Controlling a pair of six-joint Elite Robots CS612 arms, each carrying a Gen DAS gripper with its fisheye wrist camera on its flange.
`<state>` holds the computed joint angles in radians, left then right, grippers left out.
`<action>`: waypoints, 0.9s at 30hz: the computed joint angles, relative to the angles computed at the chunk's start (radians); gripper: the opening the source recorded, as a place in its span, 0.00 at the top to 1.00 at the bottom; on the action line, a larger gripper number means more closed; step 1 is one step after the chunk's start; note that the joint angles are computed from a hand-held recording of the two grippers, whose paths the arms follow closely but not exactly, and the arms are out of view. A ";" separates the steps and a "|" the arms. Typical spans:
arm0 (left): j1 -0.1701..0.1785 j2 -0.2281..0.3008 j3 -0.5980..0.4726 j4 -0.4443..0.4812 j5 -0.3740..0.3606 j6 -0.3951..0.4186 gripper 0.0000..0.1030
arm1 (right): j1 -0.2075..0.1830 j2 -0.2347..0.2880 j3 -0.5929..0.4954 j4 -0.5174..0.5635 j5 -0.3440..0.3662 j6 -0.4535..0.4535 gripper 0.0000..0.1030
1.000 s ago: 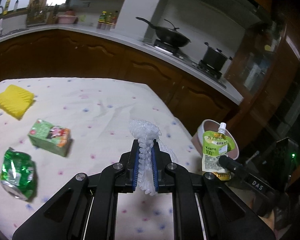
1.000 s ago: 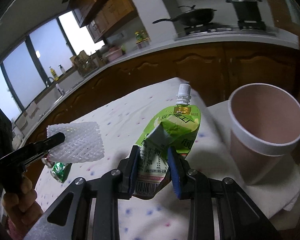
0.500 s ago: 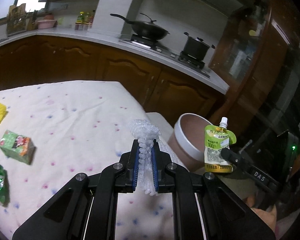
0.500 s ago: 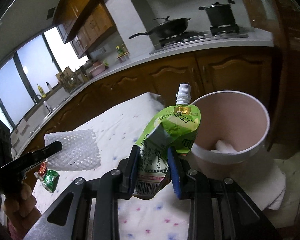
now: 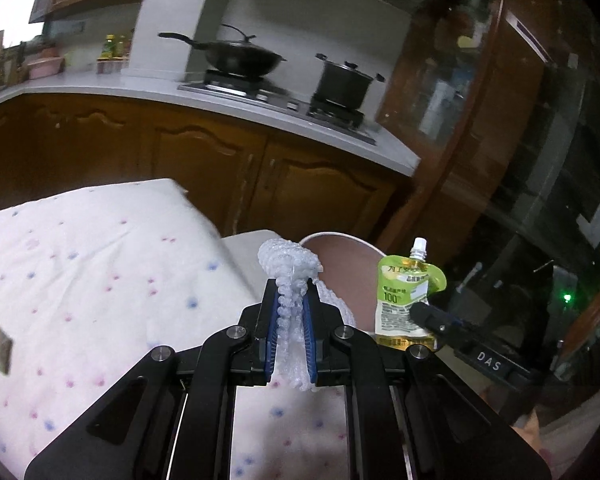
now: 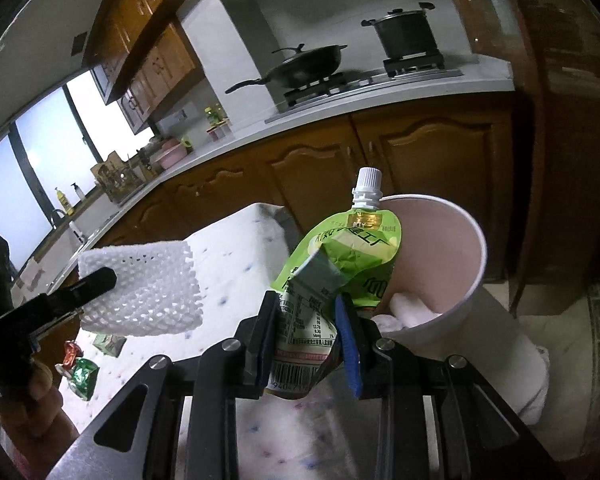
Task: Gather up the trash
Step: 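Carry the foam net and juice pouch with both tools over the pink bin, then open both tools to drop the foam net and pouch into the bin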
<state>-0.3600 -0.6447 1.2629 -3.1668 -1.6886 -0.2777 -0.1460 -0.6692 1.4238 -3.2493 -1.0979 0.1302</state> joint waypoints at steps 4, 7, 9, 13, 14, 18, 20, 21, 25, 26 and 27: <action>-0.011 0.026 -0.055 0.036 -0.011 0.018 0.91 | -0.011 0.011 -0.021 0.007 -0.015 0.004 0.71; -0.019 0.051 -0.107 0.068 -0.018 0.035 0.91 | -0.018 0.020 -0.040 0.018 -0.025 0.005 0.71; -0.024 0.070 -0.143 0.087 -0.023 0.045 0.91 | -0.023 0.028 -0.056 0.030 -0.029 0.007 0.71; -0.035 0.114 -0.230 0.140 -0.028 0.056 0.91 | -0.028 0.041 -0.088 0.069 -0.031 -0.008 0.71; -0.037 0.124 -0.250 0.154 -0.027 0.058 0.90 | -0.028 0.043 -0.093 0.077 -0.032 -0.012 0.71; -0.041 0.166 -0.328 0.230 -0.035 0.055 0.90 | -0.032 0.056 -0.120 0.121 -0.030 -0.036 0.71; -0.042 0.180 -0.351 0.260 -0.038 0.055 0.90 | -0.035 0.061 -0.129 0.139 -0.023 -0.047 0.71; -0.042 0.189 -0.367 0.277 -0.041 0.056 0.90 | -0.035 0.063 -0.132 0.149 -0.023 -0.054 0.71; -0.046 0.210 -0.401 0.314 -0.046 0.074 0.90 | -0.033 0.072 -0.151 0.178 -0.020 -0.064 0.71; -0.046 0.216 -0.412 0.327 -0.051 0.079 0.90 | -0.034 0.074 -0.156 0.184 -0.020 -0.066 0.70; -0.047 0.220 -0.420 0.342 -0.051 0.083 0.89 | -0.034 0.077 -0.161 0.189 -0.017 -0.064 0.69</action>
